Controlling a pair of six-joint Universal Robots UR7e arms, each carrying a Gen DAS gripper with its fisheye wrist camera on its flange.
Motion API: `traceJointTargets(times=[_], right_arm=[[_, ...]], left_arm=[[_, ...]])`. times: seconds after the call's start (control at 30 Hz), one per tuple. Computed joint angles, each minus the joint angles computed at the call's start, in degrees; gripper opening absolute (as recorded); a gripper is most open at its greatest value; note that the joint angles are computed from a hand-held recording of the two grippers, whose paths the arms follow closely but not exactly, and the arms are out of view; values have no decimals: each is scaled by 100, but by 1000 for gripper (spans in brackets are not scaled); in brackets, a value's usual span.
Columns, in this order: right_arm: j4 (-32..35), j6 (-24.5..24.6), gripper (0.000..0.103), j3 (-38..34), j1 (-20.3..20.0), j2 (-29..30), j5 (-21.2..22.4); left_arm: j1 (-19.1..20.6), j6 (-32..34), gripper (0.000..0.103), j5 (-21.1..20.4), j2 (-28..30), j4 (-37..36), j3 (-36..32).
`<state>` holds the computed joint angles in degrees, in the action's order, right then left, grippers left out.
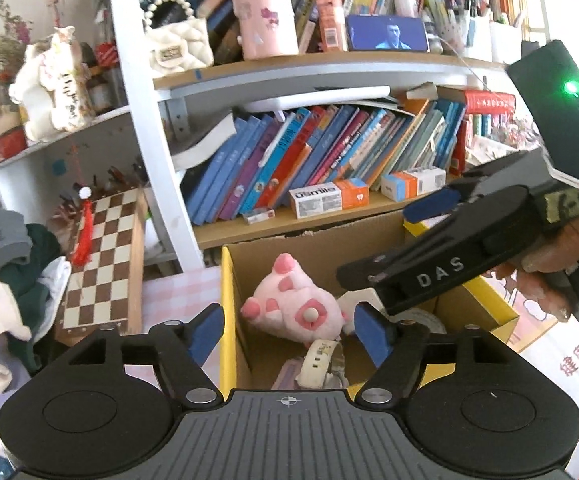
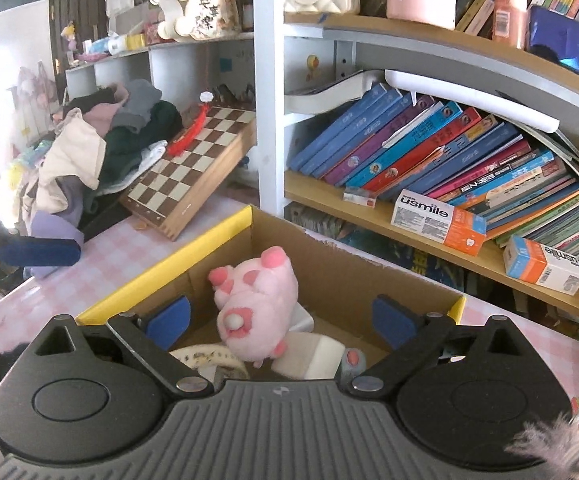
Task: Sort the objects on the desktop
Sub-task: 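Open left tool to drop the charger while right tool releases the pig into the box, then raise both open tools out of the box and back over the table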
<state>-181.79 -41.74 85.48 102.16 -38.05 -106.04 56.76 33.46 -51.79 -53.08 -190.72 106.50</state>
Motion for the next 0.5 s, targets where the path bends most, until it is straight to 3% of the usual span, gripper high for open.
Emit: traceJointTargets(times=[0.33, 0.5], right_arm=[[-680, 28, 99, 858, 14, -406, -18], [-1259, 251, 99, 1324, 13, -577, -279]], left_arm=[[-123, -273, 75, 201, -198, -412, 487], [-172, -343, 75, 186, -310, -538, 719]])
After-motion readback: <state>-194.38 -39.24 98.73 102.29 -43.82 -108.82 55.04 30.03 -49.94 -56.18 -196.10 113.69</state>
